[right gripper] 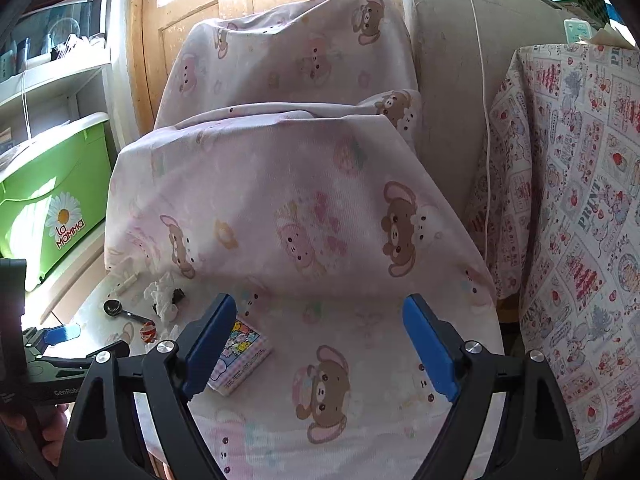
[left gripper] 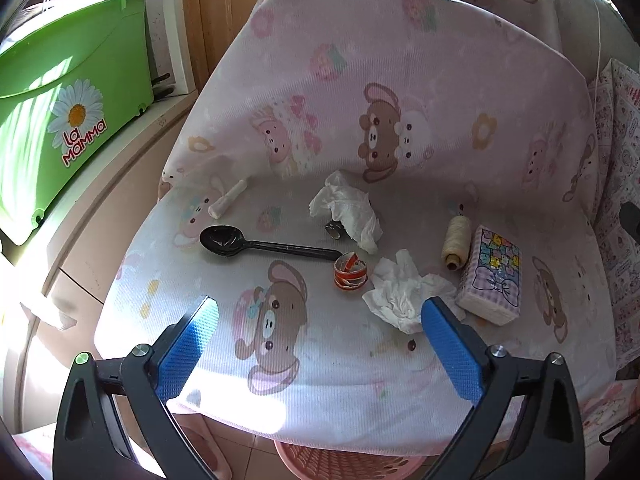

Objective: Collect trash
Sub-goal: 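Move the right gripper back up toward the tissue pack on the seat, then grasp the crumpled white tissue with the left gripper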

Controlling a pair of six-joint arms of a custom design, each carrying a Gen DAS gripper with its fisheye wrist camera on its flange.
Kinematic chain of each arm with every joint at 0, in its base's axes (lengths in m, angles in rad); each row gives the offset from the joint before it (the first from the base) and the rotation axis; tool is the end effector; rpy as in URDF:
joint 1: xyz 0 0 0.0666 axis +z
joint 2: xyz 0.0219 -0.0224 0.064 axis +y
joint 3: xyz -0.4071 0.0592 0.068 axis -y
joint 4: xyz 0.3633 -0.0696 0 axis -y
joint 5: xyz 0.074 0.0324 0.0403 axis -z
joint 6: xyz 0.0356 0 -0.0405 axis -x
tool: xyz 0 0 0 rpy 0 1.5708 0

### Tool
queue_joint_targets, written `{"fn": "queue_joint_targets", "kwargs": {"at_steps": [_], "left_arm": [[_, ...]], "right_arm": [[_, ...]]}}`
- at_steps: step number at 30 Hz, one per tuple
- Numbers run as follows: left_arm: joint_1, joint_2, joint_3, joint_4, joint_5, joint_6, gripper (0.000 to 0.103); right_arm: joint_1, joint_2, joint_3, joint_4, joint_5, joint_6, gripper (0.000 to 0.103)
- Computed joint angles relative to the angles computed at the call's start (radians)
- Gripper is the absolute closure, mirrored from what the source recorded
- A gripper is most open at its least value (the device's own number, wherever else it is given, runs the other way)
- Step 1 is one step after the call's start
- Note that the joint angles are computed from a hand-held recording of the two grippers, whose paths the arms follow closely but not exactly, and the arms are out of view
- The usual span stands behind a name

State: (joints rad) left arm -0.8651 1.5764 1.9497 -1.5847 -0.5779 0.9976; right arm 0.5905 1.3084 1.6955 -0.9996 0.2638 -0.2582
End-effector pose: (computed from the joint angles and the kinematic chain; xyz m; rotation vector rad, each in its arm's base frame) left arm 0.3172 -0.3429 0.5725 -0.2966 2.4558 0.0781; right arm 0.3434 0.2185 0.6161 -0.2105 2.1558 0.2010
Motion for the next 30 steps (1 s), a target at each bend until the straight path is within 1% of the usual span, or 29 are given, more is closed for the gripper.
{"fn": "queue_joint_targets", "kwargs": {"at_steps": [4,7,10,12,13,14,15,16,17,19,21,23,26,27,28,30], "left_arm": [[0.001,0.013,-0.006,0.012,0.005,-0.003,0.002],[-0.001,0.023,-0.006,0.029,0.009,-0.020,0.002],[-0.005,0.022,-0.014,0.068,0.025,-0.051,0.004],[-0.009,0.022,-0.018,0.101,0.032,-0.075,0.010],[-0.014,0.018,-0.025,0.128,0.033,-0.089,0.017],[-0.017,0.017,-0.026,0.139,0.031,-0.096,0.025],[-0.020,0.025,-0.016,0.132,0.026,-0.096,0.030],[-0.024,0.033,-0.004,0.124,0.025,-0.098,0.038],[-0.026,0.036,-0.002,0.126,0.030,-0.107,0.043],[-0.030,0.044,0.006,0.127,0.034,-0.110,0.043],[-0.030,0.043,0.003,0.136,0.043,-0.104,0.040],[-0.025,0.041,-0.003,0.156,0.069,-0.100,0.032],[-0.016,0.031,-0.021,0.200,0.105,-0.117,0.027],[-0.015,0.037,-0.016,0.200,0.113,-0.127,0.026],[-0.017,0.047,-0.006,0.186,0.105,-0.131,0.026],[-0.025,0.069,0.015,0.151,0.071,-0.133,0.027]], "right_arm": [[0.007,0.003,-0.001,-0.005,-0.014,0.001,0.016],[0.009,0.008,-0.001,-0.013,-0.017,0.002,0.016],[0.005,0.013,0.002,-0.019,-0.022,-0.003,0.016],[0.001,0.014,0.001,-0.019,-0.026,-0.008,0.016],[-0.001,0.014,0.001,-0.019,-0.027,-0.009,0.016],[-0.003,0.015,0.001,-0.019,-0.028,-0.010,0.016],[-0.004,0.016,0.001,-0.020,-0.026,-0.011,0.016],[-0.006,0.017,0.001,-0.021,-0.023,-0.011,0.016],[-0.007,0.018,0.001,-0.024,-0.020,-0.013,0.016],[-0.012,0.021,0.004,-0.031,-0.027,-0.022,0.016],[-0.018,0.022,0.006,-0.034,-0.045,-0.033,0.016],[-0.022,0.023,0.005,-0.036,-0.057,-0.039,0.016],[-0.020,0.027,0.007,-0.042,-0.052,-0.037,0.016],[-0.020,0.029,0.009,-0.044,-0.051,-0.036,0.016],[-0.020,0.032,0.011,-0.046,-0.051,-0.035,0.016],[-0.019,0.033,0.012,-0.047,-0.050,-0.036,0.016]]}}
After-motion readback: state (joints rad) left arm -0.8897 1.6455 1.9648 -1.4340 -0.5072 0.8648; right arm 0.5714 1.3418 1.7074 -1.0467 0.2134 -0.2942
